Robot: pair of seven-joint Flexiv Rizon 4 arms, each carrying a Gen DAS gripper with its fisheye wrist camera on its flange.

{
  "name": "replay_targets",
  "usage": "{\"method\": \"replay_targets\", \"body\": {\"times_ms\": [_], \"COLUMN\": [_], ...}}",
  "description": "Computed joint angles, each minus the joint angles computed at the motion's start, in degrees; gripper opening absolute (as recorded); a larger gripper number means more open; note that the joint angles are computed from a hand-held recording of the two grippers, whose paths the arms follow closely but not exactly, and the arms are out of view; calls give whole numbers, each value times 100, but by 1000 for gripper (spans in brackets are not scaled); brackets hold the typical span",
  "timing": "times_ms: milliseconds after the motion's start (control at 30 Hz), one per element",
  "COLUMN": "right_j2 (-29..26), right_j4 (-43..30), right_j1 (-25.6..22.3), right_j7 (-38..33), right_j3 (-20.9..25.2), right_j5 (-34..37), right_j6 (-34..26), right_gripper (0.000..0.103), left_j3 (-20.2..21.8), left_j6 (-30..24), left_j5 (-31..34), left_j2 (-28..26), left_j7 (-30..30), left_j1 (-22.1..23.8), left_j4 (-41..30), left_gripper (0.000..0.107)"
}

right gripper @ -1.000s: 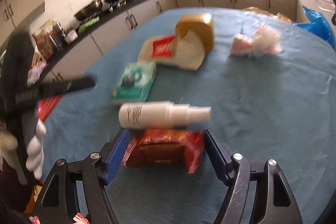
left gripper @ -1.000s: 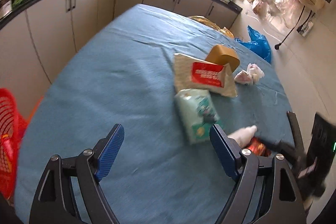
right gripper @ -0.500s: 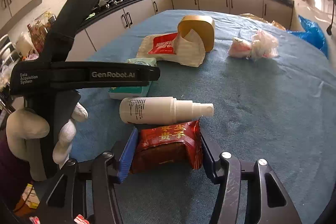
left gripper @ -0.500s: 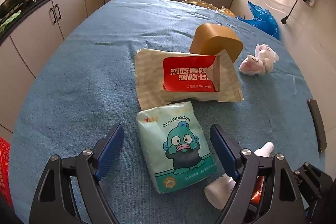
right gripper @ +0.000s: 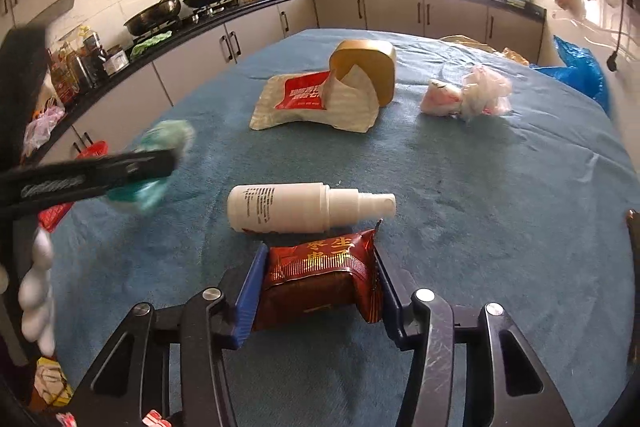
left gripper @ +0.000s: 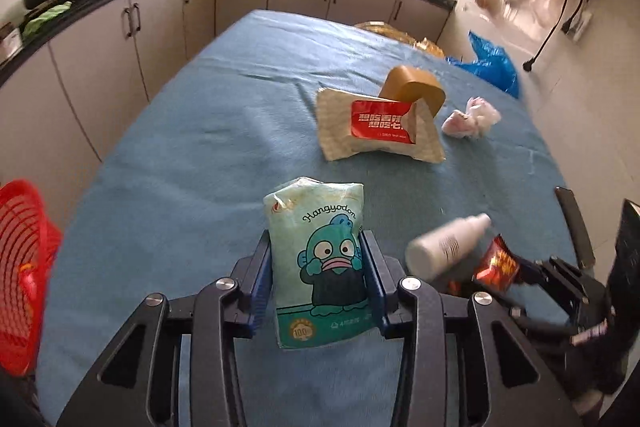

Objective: Collect trash
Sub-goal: 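Carry the green and red snack bags over the red basket and open both grippers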

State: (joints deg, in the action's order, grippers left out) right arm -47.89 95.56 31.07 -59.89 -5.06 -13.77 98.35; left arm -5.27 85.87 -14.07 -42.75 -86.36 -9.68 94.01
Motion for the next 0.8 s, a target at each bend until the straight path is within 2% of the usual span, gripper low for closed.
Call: {"method": "replay_targets", "body": {"times_ms": [100,200,300,400,533,667,800], "right_j2": [182,350,415,453,470,473,454], "right_j4": [345,808,1108,1256,1297,1265,1266], "right_j1": [388,1236,1881,2219,2415,2523,2804], "right_j7": [100,159,120,65,47,84,128], "right_j3": [-390,-1237,-1802,-2005,-2029,-2000,-2221], "right_j5": [231,659,1061,1356,1563,1641,1686], "right_j6": [279,515,641,695,685,654,604], "right_gripper": [55,55,55,55,56,56,56], "left_j3": [-64,-357,-804,-1040,-919,-421,-164], "left_j6": [428,762,1081,1333,1520,1763,2024], "left_j5": [54,70,85,144,212,237,302], "left_j2": [246,429,580,724,886,1050,1126], "left_j7": [-17,26,62,-12,-196,-405,-533], "left_j1": [64,304,684,949,983,702,621], "left_j4": [483,923,1351,1709,1982,2208,2388], "left_gripper": [40,40,40,40,40,40,40]}}
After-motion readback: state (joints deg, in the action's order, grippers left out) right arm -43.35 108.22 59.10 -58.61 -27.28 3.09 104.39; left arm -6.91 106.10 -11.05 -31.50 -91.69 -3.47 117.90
